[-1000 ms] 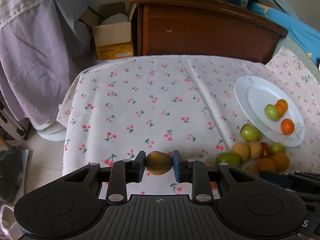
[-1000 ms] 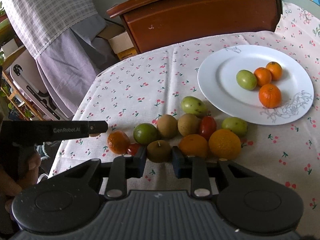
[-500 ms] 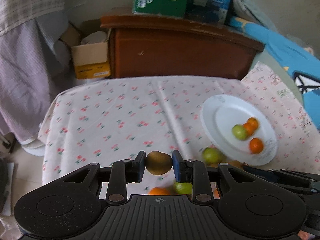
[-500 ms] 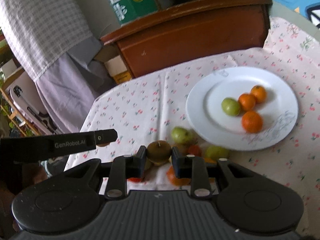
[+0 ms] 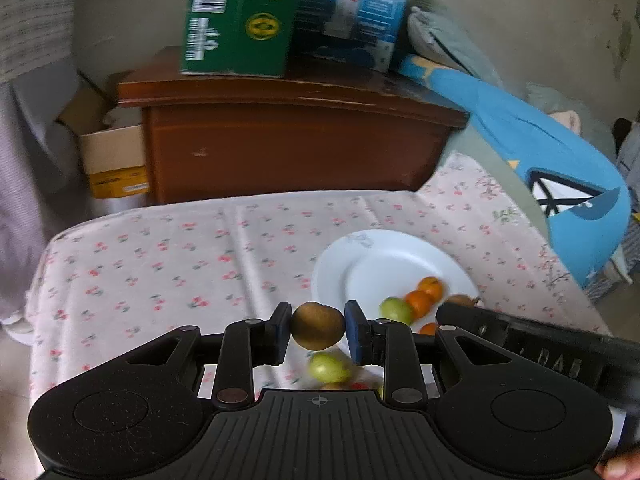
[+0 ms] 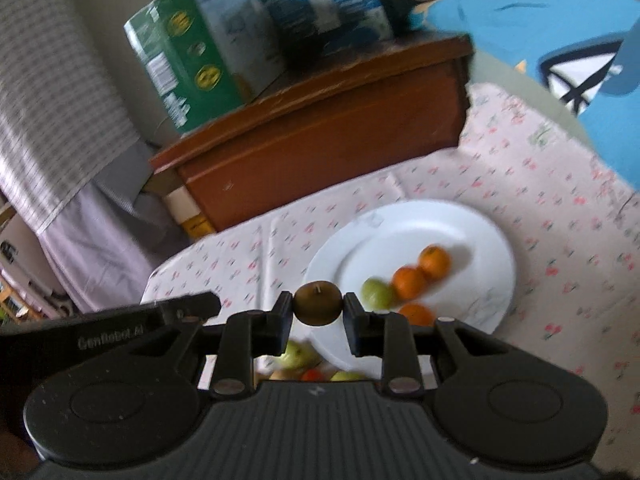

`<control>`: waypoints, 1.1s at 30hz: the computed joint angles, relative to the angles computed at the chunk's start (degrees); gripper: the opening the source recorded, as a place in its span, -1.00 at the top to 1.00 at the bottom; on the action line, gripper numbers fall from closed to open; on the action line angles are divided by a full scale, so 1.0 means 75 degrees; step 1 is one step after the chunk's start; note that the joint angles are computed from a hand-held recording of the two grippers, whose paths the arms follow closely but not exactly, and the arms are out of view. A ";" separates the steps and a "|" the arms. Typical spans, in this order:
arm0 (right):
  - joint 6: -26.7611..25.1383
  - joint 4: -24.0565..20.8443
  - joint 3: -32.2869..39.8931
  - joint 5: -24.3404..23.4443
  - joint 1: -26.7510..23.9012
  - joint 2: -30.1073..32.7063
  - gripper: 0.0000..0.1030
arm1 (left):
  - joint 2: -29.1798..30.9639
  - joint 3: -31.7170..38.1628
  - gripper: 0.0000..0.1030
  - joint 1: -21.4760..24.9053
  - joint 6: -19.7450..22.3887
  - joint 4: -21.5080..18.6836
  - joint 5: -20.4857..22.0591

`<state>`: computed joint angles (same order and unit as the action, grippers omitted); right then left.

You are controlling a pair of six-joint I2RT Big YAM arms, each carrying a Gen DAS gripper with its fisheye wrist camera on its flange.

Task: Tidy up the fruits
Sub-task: 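Carry the kiwi over the plate while the right tool carries its kiwi, then open the left tool onto the plate while the right tool releases its kiwi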

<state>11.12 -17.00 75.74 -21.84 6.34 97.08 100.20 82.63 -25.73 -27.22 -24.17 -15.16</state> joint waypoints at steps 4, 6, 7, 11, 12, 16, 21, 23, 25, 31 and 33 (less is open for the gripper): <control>0.0148 -0.0334 0.0446 0.0014 -0.0259 0.0166 0.47 | 0.0287 0.0386 0.50 -0.0022 0.0063 -0.0093 0.0209; 0.0074 -0.0567 0.0674 0.0097 -0.0355 0.0286 0.47 | 0.0451 0.0581 0.50 -0.0030 0.0092 -0.0185 0.0295; 0.0029 -0.0684 0.0814 0.0172 -0.0406 0.0375 0.47 | 0.0545 0.0681 0.50 -0.0035 0.0111 -0.0237 0.0331; 0.0097 -0.1093 0.1276 0.0324 -0.0547 0.0787 0.47 | 0.0935 0.1068 0.50 -0.0050 0.0239 -0.0469 0.0480; 0.0174 -0.1227 0.1401 0.0318 -0.0583 0.0911 0.47 | 0.1028 0.1154 0.50 -0.0052 0.0276 -0.0520 0.0514; 0.0536 -0.1661 0.1791 0.0348 -0.0642 0.1302 0.47 | 0.1373 0.1486 0.50 -0.0067 0.0303 -0.0731 0.0692; 0.0837 -0.1893 0.2041 0.0411 -0.0677 0.1581 0.47 | 0.1743 0.1872 0.50 -0.0034 0.0247 -0.0893 0.0932; 0.0996 -0.2010 0.2136 0.0317 -0.0710 0.1672 0.47 | 0.1855 0.1997 0.50 -0.0014 0.0197 -0.0950 0.0988; 0.1111 -0.2098 0.2204 0.0313 -0.0720 0.1748 0.47 | 0.1972 0.2136 0.50 -0.0004 0.0190 -0.1010 0.1014; 0.1090 -0.2259 0.2414 0.0299 -0.0697 0.1937 0.41 | 0.2164 0.2361 0.46 -0.0047 0.0335 -0.0974 0.0991; 0.1132 -0.2203 0.2432 0.0361 -0.0684 0.1935 0.40 | 0.2130 0.2368 0.43 -0.0095 0.0586 -0.0889 0.0833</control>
<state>19.61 -33.52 93.98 -19.13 1.20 111.59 116.18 100.39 -26.44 -22.82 -30.83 -8.91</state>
